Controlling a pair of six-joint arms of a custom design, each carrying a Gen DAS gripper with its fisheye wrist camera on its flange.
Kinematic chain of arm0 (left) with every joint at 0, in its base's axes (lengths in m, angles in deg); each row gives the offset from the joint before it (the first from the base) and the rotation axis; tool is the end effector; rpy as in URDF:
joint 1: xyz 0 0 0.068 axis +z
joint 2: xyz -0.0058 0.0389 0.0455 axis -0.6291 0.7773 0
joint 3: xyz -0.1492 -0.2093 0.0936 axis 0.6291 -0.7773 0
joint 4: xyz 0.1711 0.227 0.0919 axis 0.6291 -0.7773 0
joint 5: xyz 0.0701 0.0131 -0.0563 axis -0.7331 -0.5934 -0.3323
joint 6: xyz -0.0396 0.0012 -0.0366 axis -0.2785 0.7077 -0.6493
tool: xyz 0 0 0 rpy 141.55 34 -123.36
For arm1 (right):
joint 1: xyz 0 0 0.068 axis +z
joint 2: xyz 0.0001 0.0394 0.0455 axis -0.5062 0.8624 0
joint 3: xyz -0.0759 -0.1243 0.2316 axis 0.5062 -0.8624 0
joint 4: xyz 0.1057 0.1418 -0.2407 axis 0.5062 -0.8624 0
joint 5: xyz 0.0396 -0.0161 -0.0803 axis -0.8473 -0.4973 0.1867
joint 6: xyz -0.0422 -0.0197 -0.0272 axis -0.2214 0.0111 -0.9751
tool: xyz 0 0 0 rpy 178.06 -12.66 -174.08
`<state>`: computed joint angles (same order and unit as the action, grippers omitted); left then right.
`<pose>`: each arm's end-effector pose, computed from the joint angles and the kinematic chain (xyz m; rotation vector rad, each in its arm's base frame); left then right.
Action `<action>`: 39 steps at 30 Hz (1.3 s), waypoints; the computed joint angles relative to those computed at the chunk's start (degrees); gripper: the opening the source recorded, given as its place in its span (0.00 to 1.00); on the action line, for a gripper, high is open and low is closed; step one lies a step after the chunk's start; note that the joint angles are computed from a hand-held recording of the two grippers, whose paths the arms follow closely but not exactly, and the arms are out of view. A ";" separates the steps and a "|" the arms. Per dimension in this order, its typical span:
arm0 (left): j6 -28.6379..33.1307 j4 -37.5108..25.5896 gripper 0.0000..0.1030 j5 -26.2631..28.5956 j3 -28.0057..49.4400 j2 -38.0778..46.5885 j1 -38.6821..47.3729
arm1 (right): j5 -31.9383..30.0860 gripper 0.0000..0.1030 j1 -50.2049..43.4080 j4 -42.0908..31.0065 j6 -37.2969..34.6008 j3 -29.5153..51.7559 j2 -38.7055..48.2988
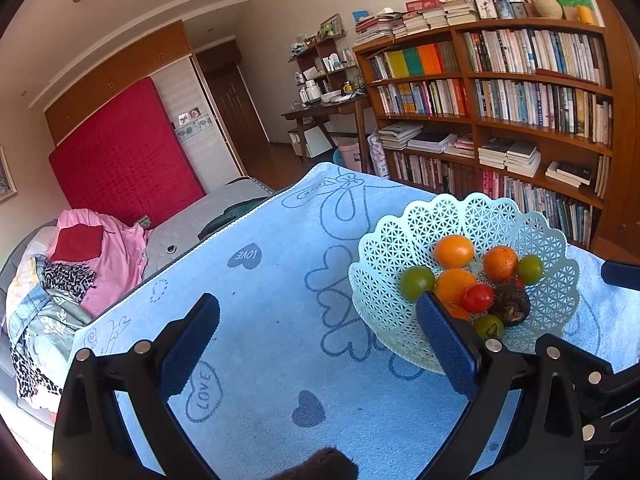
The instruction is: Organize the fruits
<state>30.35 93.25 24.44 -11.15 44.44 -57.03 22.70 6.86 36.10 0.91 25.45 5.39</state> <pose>0.2230 -0.0586 0.1199 0.2737 2.0971 0.3177 0.1863 0.1297 0.1099 -0.1157 2.3210 0.2274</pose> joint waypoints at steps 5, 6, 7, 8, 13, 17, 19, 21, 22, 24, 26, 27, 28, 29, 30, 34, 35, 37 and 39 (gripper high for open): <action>0.14 0.16 0.95 -0.11 -0.03 0.13 -0.21 | 0.09 0.95 0.11 -0.05 0.10 0.15 0.08; 0.24 0.24 0.95 -0.08 -0.03 0.19 -0.17 | 0.07 0.95 0.08 -0.08 0.07 0.08 0.00; 0.25 0.33 0.95 -0.25 -0.02 0.32 -0.34 | 0.08 0.95 0.07 -0.03 0.03 0.12 0.08; 0.23 0.51 0.95 -0.52 -0.02 0.54 -0.59 | 0.04 0.95 0.04 0.01 -0.04 0.15 0.13; 0.52 1.15 0.95 -0.89 0.02 1.26 -0.99 | 0.11 0.95 0.12 -0.10 -0.03 0.25 0.20; 0.69 1.58 0.95 -1.21 -0.23 1.31 -1.31 | 0.20 0.95 0.14 -0.19 0.06 0.38 0.33; 0.77 1.78 0.95 -1.32 -0.32 1.30 -1.47 | 0.15 0.95 0.13 -0.25 0.05 0.39 0.27; 0.90 1.97 0.95 -1.43 -0.57 1.04 -1.66 | 0.10 0.95 0.09 -0.11 -0.06 0.36 0.37; 1.00 2.15 0.95 -1.47 -0.68 0.96 -1.72 | 0.00 0.95 0.01 0.01 -0.14 0.37 0.51; 1.39 2.63 0.95 -1.68 -1.01 0.59 -1.94 | 0.02 0.95 0.07 0.24 -0.14 0.36 0.76; 1.80 3.58 0.95 -2.49 -1.39 0.54 -2.43 | -0.05 0.95 -0.02 0.56 -0.20 0.35 1.13; 1.92 3.91 0.95 -2.76 -1.54 0.53 -2.60 | 0.03 0.95 0.08 0.51 -0.10 0.36 1.11; 2.05 4.10 0.95 -2.87 -1.58 0.57 -2.63 | 0.04 0.95 0.09 0.50 -0.09 0.39 1.16; 2.08 4.22 0.95 -2.98 -1.59 0.67 -2.65 | 0.02 0.95 0.07 0.47 -0.11 0.42 1.21; 2.07 4.26 0.95 -3.04 -1.54 0.81 -2.62 | 0.12 0.95 0.24 0.64 0.02 0.44 1.53; 2.33 4.21 0.95 -2.90 -1.38 1.18 -2.49 | 0.11 0.95 0.32 0.93 0.07 0.41 1.86; 2.20 4.06 0.95 -2.98 -1.39 1.24 -2.56 | 0.10 0.95 0.32 0.95 0.07 0.43 1.94; 1.78 3.03 0.95 -2.78 -1.01 1.35 -2.70 | 0.04 0.95 0.33 0.95 0.15 0.45 2.01; 1.73 3.20 0.95 -3.04 -0.82 1.90 -2.92 | -0.11 0.95 0.41 1.55 0.19 0.45 2.79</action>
